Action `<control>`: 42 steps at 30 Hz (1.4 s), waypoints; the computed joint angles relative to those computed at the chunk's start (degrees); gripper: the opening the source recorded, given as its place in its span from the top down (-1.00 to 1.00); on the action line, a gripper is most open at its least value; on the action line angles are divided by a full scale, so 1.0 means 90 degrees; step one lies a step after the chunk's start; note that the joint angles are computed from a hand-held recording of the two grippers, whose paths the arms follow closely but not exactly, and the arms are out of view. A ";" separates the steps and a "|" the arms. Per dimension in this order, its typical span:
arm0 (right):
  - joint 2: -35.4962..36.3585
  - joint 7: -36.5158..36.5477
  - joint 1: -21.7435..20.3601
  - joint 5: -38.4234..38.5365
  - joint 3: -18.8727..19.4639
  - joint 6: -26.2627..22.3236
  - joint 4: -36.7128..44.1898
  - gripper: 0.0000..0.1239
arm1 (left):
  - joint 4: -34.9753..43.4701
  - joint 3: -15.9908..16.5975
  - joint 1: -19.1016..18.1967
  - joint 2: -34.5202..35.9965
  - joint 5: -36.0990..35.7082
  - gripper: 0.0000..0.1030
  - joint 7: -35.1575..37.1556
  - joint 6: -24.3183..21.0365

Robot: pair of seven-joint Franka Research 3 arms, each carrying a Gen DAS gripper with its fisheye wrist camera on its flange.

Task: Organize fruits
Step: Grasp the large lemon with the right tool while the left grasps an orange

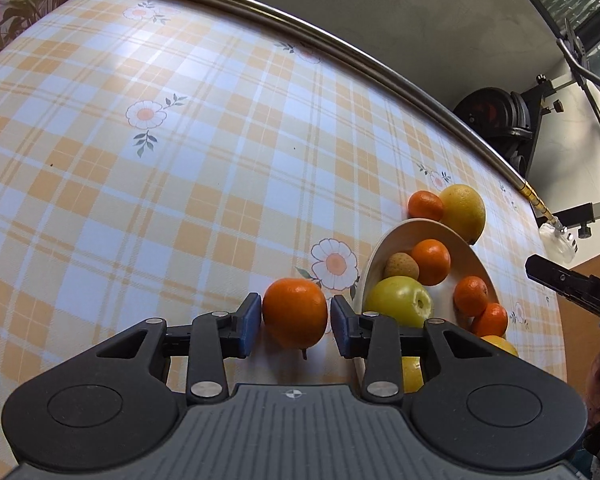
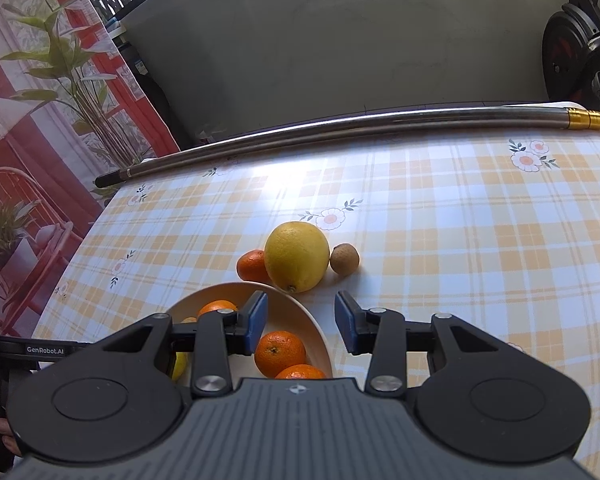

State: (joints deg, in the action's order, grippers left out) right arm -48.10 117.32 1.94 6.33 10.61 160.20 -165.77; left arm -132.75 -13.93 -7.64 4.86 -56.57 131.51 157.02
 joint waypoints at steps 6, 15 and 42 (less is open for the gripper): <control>-0.0001 0.0036 -0.0008 -0.0009 0.0007 -0.0015 -0.0001 0.33 | -0.0001 -0.0034 -0.0026 0.0039 -0.0034 0.27 0.0032 0.0168; 0.0107 0.0021 -0.0156 -0.0230 0.0134 -0.0002 0.0060 0.33 | 0.0063 -0.0045 -0.0096 -0.0289 -0.1345 0.28 0.1403 0.0266; 0.2321 -0.0250 -0.0729 -0.1178 0.0330 0.0958 0.1107 0.12 | 0.0226 0.0070 -0.0544 -0.0371 -0.2452 0.27 0.2898 0.0446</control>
State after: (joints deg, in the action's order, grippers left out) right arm -27.21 115.07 -4.62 -4.27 13.58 168.81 -155.81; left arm -130.72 -13.30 -12.54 1.52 -78.64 157.59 161.03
